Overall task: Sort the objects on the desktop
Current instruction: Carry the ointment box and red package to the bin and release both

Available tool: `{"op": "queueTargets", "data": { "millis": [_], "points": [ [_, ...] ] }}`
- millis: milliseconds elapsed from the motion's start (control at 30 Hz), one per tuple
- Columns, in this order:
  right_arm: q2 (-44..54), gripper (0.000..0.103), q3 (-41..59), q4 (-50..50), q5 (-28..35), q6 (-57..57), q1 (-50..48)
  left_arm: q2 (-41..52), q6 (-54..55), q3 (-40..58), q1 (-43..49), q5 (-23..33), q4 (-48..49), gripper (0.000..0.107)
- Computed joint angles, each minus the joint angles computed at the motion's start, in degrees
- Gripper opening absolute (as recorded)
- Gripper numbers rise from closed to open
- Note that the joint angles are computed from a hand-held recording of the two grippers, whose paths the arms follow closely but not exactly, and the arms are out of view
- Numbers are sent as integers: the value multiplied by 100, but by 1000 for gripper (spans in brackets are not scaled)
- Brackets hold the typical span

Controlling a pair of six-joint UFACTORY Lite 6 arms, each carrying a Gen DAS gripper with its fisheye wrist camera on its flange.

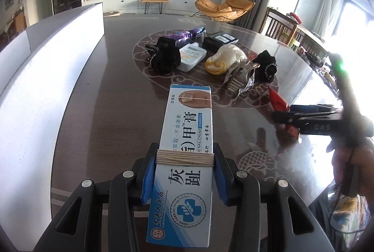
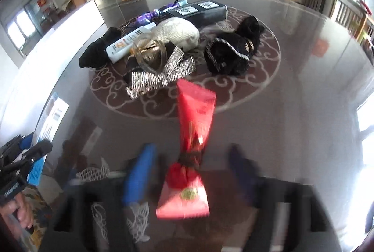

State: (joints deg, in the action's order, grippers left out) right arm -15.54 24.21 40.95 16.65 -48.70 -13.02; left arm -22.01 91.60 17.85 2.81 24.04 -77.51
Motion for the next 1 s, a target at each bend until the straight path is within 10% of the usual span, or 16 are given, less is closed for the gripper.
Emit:
{"op": "queueTargets", "data": {
  "millis": [33,133,567,1000],
  "points": [
    [168,75,127,-272,-24,280,97,-109,-196,11,102,112,200,44],
    [-77,18,48,-439,357,299,-16,-464,-704,116,628,715,766,43],
    [-850,18,1914,-1743,1621,3231,2576,394,-1096,3027,4174,4247,1698,44],
    [3781,18,7041,-2164,1326,5129,5440,4694,-1641,7228,5185,3523,2517,44]
  ]
}}
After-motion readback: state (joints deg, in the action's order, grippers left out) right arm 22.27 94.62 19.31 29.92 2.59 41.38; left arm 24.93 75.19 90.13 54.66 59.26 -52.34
